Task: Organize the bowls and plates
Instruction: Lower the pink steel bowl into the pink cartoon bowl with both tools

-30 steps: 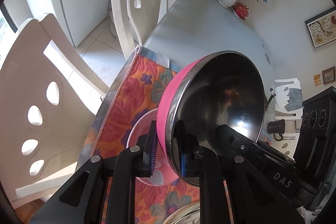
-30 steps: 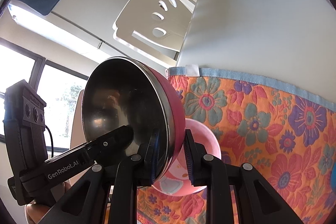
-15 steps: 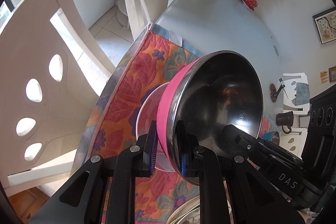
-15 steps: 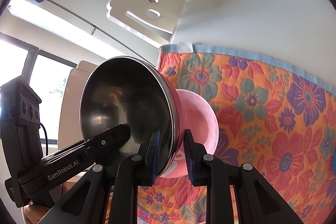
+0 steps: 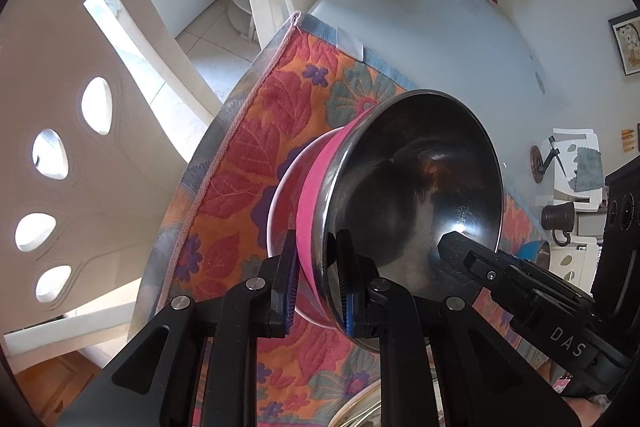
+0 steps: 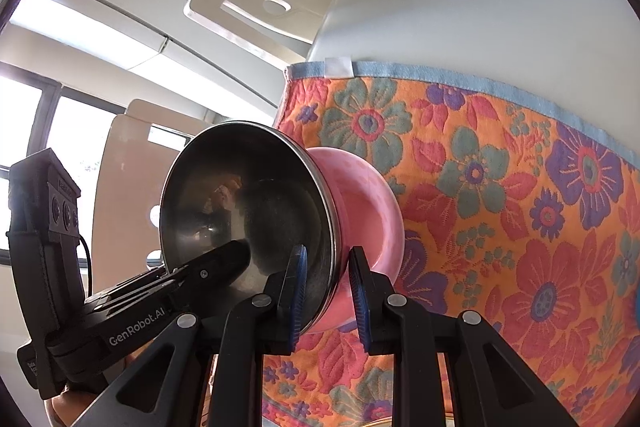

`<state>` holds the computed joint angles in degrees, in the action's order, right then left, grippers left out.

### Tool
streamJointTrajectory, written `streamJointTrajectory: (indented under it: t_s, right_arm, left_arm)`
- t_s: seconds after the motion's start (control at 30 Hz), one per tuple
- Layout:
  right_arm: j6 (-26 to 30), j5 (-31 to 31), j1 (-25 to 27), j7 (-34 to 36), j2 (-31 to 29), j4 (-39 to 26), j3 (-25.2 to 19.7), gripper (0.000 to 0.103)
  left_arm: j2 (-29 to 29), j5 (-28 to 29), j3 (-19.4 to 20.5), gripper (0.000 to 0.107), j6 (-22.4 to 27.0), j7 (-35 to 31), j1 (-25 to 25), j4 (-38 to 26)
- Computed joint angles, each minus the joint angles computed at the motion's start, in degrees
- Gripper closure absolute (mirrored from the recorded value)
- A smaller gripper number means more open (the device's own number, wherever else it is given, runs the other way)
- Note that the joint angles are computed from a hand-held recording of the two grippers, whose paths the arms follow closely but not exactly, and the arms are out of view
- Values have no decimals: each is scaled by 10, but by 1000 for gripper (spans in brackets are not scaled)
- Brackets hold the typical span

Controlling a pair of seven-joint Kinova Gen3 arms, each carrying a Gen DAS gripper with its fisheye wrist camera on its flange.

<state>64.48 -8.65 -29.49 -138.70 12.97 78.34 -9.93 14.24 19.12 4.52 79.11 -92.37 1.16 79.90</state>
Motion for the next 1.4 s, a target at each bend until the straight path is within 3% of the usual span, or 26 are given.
streamJointTrajectory:
  t_s: [0.47, 1.4]
  right_arm:
    - [12, -8, 5, 22, 16, -1, 1, 82]
    - [13, -11, 7, 11, 12, 14, 4, 82]
  left_arm:
    - [9, -31, 3, 92, -10, 15, 20, 5]
    - [5, -30, 3, 85, -11, 21, 20, 11]
